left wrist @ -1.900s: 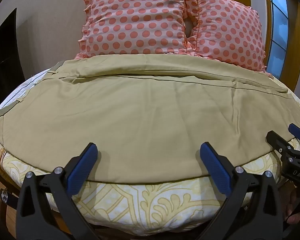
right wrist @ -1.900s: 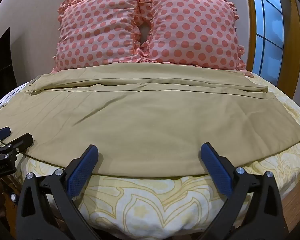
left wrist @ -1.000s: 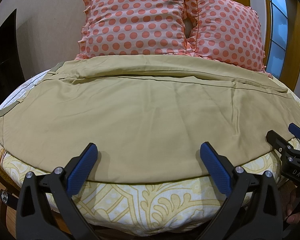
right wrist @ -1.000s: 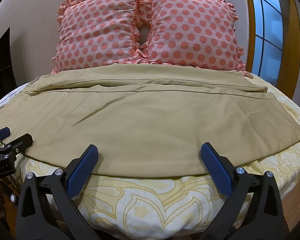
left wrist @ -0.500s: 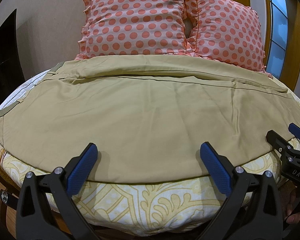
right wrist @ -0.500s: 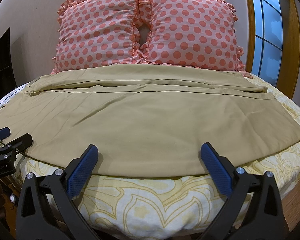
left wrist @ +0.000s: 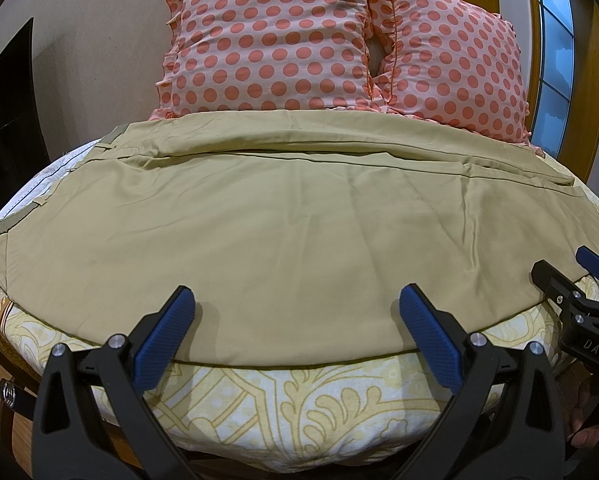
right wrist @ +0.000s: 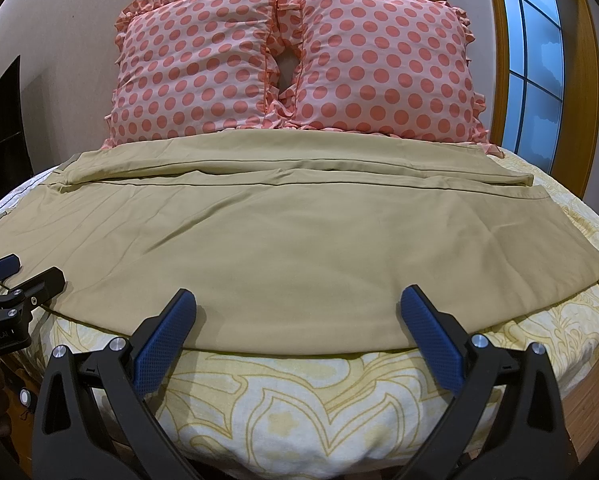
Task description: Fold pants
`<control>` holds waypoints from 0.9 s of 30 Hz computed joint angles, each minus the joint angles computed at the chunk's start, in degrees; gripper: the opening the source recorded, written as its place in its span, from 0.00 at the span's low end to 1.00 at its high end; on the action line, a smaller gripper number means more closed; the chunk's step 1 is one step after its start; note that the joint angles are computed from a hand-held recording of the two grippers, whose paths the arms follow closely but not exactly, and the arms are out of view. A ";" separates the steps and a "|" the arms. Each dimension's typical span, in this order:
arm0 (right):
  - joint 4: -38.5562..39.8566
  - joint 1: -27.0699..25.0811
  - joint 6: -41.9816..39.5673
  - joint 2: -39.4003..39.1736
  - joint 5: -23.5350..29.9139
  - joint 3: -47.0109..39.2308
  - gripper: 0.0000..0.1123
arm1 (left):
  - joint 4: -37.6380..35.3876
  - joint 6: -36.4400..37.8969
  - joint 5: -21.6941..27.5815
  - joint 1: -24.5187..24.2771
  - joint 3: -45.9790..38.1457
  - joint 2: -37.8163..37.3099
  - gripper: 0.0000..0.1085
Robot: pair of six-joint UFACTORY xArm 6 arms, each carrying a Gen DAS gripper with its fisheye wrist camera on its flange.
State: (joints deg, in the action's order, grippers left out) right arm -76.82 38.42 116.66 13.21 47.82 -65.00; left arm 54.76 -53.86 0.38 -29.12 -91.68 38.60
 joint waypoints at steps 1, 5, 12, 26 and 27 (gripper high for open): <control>-0.02 -0.02 0.02 -0.01 -0.01 0.01 0.90 | 0.00 0.00 0.00 0.00 0.00 0.00 0.93; -0.04 -0.03 0.00 -0.10 -0.01 0.10 0.90 | 0.00 0.00 0.00 0.00 0.00 0.00 0.93; -0.15 -0.03 0.06 -0.20 0.04 0.19 0.90 | 0.35 -0.33 -0.02 0.02 -0.06 0.02 0.93; -1.03 0.07 0.62 -0.59 0.36 0.64 0.90 | 0.73 -0.68 -0.05 0.06 -0.12 0.04 0.93; -0.94 0.52 0.85 -0.35 0.73 0.45 0.90 | 0.73 -0.68 -0.05 0.06 -0.12 0.04 0.93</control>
